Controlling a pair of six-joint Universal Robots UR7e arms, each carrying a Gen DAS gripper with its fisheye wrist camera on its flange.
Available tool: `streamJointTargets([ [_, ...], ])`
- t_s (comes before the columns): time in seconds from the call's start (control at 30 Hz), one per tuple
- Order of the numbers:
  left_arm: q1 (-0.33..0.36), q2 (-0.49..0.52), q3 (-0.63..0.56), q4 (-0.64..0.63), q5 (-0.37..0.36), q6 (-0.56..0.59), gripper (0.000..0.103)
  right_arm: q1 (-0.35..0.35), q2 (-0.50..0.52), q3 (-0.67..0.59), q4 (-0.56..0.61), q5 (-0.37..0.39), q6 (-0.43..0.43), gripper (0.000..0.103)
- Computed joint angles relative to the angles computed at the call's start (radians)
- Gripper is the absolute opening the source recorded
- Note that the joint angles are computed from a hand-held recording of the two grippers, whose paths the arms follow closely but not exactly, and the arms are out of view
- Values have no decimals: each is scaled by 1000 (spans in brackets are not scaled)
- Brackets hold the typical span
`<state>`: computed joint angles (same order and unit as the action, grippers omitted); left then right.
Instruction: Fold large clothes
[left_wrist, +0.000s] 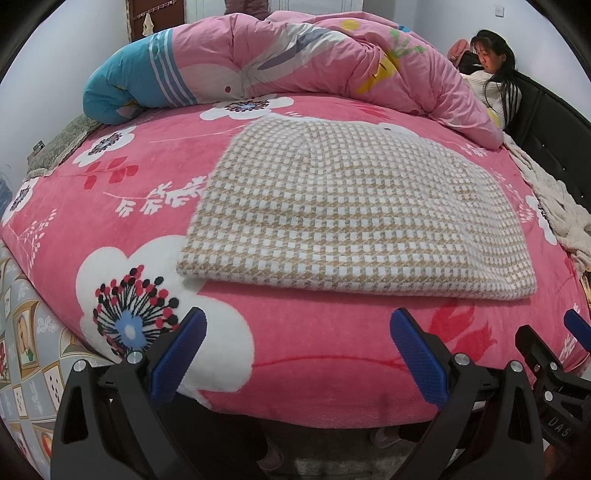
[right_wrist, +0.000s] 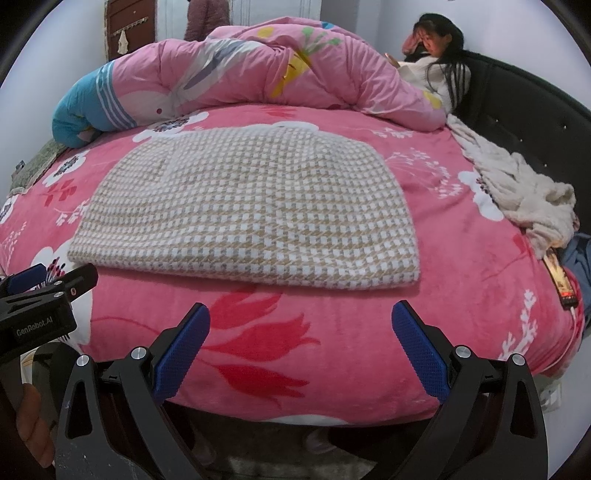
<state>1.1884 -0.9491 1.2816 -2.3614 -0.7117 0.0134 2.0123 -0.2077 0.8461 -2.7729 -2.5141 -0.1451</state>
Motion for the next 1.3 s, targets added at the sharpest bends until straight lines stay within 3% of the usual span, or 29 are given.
streamJointTargets([
  [1.3,-4,-8,7,-2,8,-24,98,-4,-17,31,-26,16,-34,95],
])
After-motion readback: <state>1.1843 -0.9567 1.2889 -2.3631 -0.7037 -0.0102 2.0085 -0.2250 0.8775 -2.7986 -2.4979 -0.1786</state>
